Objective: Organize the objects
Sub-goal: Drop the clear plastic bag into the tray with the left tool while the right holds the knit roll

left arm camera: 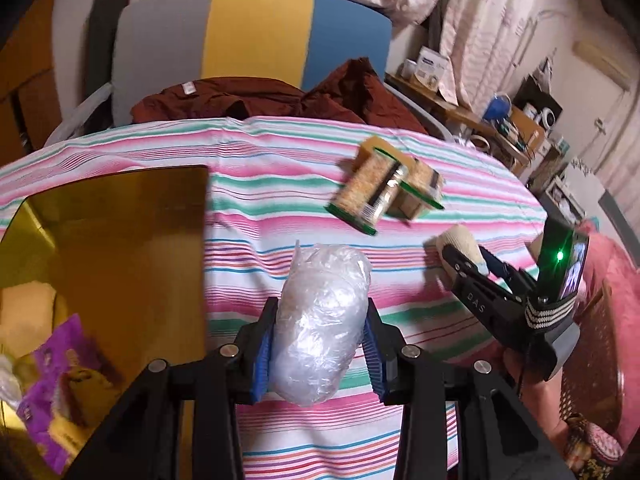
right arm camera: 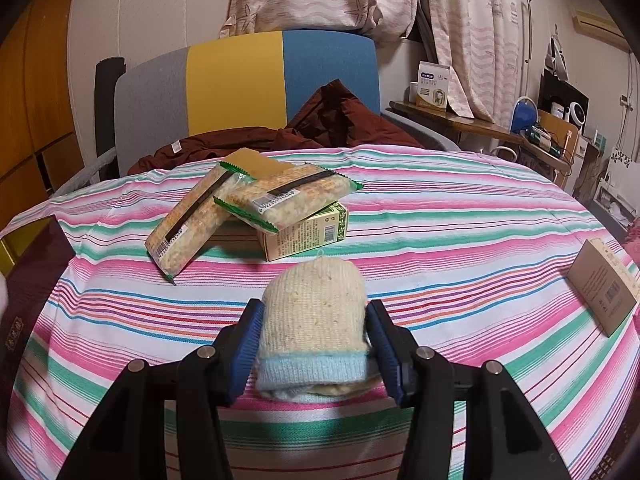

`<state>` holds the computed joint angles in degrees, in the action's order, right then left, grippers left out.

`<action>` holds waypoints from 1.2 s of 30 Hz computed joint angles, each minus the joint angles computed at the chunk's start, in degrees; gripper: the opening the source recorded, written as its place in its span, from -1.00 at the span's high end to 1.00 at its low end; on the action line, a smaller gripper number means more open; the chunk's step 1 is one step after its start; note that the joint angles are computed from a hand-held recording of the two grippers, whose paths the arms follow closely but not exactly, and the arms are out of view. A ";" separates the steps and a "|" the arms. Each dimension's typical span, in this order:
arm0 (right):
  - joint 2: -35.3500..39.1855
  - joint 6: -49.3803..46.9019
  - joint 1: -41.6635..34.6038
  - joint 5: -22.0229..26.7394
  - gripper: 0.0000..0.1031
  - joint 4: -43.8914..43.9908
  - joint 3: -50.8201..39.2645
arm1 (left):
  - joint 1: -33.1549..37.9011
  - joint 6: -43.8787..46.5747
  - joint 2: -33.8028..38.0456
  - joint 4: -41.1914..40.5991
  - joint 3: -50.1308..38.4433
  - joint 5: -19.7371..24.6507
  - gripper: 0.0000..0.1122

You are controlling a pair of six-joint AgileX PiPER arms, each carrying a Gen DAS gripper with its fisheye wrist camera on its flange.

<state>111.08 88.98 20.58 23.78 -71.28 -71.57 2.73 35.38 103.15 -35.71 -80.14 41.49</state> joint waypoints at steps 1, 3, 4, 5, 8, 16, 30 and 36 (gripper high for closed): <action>0.02 -0.02 0.02 0.05 -0.03 -0.01 -0.01 | 0.73 0.29 -0.10 -0.45 -0.11 0.23 0.30; 0.20 -0.47 0.21 0.44 -0.03 0.35 -0.29 | 2.42 0.63 -0.15 -1.11 -0.67 0.64 0.30; 0.29 -0.55 0.34 0.70 -0.03 0.33 -0.37 | 3.51 0.81 -0.02 -1.54 -1.18 0.91 0.30; 0.39 -0.89 0.50 1.06 -0.03 0.55 -0.58 | 4.26 0.84 0.18 -1.69 -1.67 1.14 0.30; 0.54 -1.60 0.89 1.96 -0.03 0.95 -0.97 | 7.27 0.54 1.40 -1.78 -4.05 2.19 0.30; 0.46 1.37 2.55 5.59 -0.02 -2.72 -0.65 | 14.55 -3.79 7.66 0.87 -13.27 5.34 0.30; 1.12 0.69 2.79 7.58 -0.02 -1.64 -1.53 | 19.80 -15.89 24.83 13.19 -38.90 13.59 0.30; 1.50 0.00 2.86 7.87 -0.02 -1.09 -2.11 | 20.12 -20.33 30.69 17.11 -48.43 17.16 0.29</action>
